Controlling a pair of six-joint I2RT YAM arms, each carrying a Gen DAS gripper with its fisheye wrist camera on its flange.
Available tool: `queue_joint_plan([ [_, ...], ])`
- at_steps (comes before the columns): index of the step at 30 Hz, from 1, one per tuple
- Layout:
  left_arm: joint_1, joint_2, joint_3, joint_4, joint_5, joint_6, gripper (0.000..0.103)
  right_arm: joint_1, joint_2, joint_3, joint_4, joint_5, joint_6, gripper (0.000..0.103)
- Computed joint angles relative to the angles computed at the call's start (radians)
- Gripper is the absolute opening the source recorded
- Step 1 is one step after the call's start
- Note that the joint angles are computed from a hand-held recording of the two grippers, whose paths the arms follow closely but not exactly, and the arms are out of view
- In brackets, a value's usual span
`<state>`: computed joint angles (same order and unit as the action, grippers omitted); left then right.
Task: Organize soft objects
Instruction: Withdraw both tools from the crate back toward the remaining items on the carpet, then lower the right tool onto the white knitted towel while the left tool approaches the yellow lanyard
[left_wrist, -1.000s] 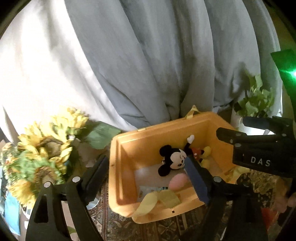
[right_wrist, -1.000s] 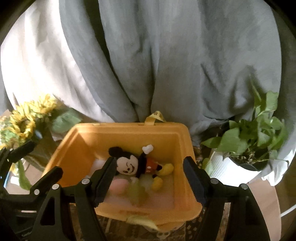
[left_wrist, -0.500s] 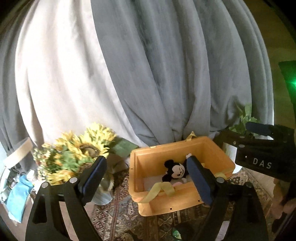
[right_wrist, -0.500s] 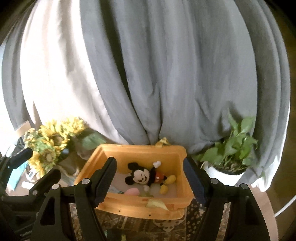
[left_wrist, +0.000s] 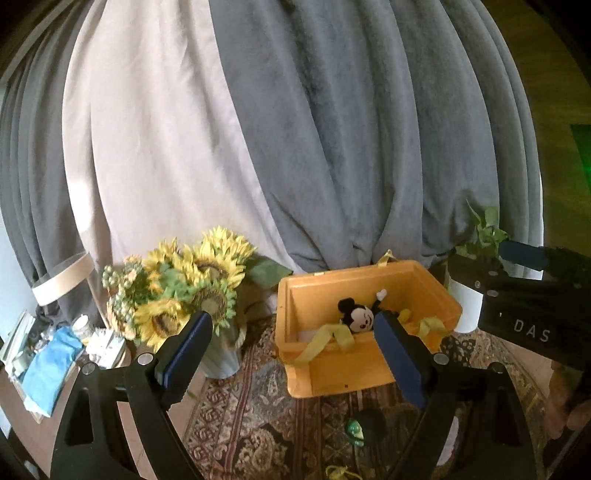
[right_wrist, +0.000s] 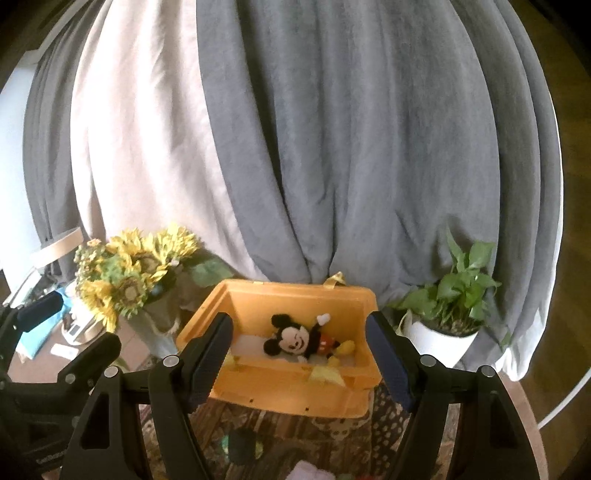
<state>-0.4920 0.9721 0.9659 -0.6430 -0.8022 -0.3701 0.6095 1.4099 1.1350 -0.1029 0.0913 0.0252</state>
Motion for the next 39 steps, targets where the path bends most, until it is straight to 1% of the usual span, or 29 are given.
queue_joint_plan([
  [8,-0.111,-0.038,-0.052,-0.101,-0.067,-0.148,0.090,-0.005,-0.073,-0.116,0.012,-0.017,0.026,0.075],
  [13,-0.206,-0.048,-0.102,-0.142,-0.137,-0.224,0.090,-0.010,-0.117,-0.198,0.039,-0.010,0.042,0.075],
  [15,-0.246,-0.040,-0.110,-0.173,-0.173,-0.272,0.090,-0.010,-0.139,-0.233,0.053,0.001,0.041,0.075],
  [18,-0.316,-0.024,-0.122,-0.223,-0.239,-0.361,0.090,-0.013,-0.168,-0.282,0.071,0.005,0.037,0.075],
  [21,-0.387,0.007,-0.137,-0.294,-0.305,-0.477,0.090,-0.014,-0.190,-0.330,0.084,0.010,0.036,0.075],
  [22,-0.410,0.028,-0.137,-0.334,-0.318,-0.534,0.090,-0.014,-0.197,-0.347,0.089,0.015,0.037,0.075],
  [25,-0.444,0.054,-0.155,-0.378,-0.300,-0.630,0.090,-0.017,-0.204,-0.381,0.095,0.017,0.037,0.075],
  [28,-0.458,0.062,-0.181,-0.377,-0.255,-0.688,0.090,-0.025,-0.202,-0.405,0.084,0.003,0.038,0.075],
  [31,-0.465,0.061,-0.214,-0.353,-0.212,-0.717,0.090,-0.034,-0.204,-0.431,0.080,-0.008,0.031,0.075],
  [35,-0.479,0.095,-0.230,-0.357,-0.200,-0.765,0.090,-0.033,-0.189,-0.462,0.082,-0.013,0.025,0.074],
  [39,-0.486,0.119,-0.252,-0.335,-0.188,-0.784,0.090,-0.037,-0.170,-0.485,0.093,-0.025,0.016,0.074],
])
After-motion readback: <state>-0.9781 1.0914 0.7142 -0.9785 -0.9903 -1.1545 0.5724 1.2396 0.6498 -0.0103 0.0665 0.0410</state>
